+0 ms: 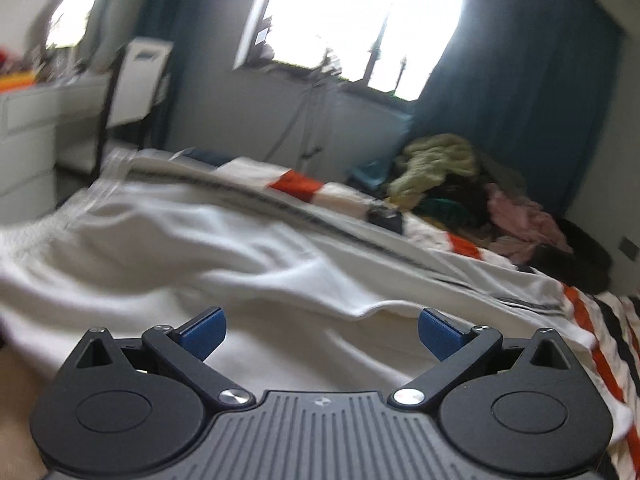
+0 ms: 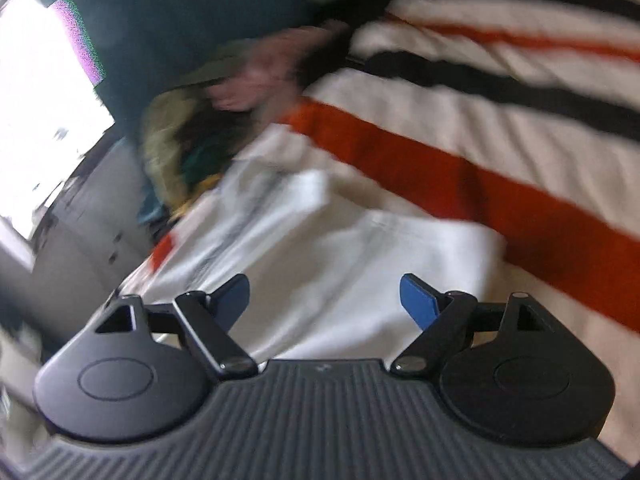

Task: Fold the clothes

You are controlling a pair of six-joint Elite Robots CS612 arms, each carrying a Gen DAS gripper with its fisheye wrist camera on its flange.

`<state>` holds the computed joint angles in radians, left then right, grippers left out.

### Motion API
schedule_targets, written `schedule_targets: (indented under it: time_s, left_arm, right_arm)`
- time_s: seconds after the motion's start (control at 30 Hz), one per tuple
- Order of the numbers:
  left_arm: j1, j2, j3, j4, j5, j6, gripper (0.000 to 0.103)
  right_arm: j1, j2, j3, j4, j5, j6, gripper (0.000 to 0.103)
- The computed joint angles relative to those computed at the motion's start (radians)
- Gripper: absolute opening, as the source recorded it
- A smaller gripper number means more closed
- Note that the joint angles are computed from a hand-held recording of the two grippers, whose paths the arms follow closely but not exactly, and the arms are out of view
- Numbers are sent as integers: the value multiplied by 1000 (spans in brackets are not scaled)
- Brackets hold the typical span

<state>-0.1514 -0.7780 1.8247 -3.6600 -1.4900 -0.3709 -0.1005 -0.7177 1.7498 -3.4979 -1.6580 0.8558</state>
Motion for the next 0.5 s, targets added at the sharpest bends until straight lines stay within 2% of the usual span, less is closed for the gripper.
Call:
schedule_targets:
  time_s: [0.07,0.1,0.13,0.17,0.3,0.4,0.43,0.5]
  left_arm:
    - [15,-5,-9,63,6,-83,103]
    - [22,-7,-11,83,14,-129,103]
    - [28,-10,-10,94,26,-169,103]
    - [35,-14,-7,104,48,-210,103]
    - [64,-33,12,105,144,-318,103]
    - [91,-47,35,85,219,-421,103]
    - [100,-52,43,83,246,-460,103]
    - [131,-57,57,84,235,-532,103]
  right_arm:
    - [-24,4,10,27,35,77,84]
    - [-35,9,13,36,59,118,80]
    - [-45,13,17,45,85,157,71]
    - [-52,17,21,55,108,194,69]
    - [-69,30,30,90,165,306,69]
    - [-72,40,26,83,173,332,66]
    - [-72,43,23,85,171,327,60]
    - [-68,45,10,111,155,297,51]
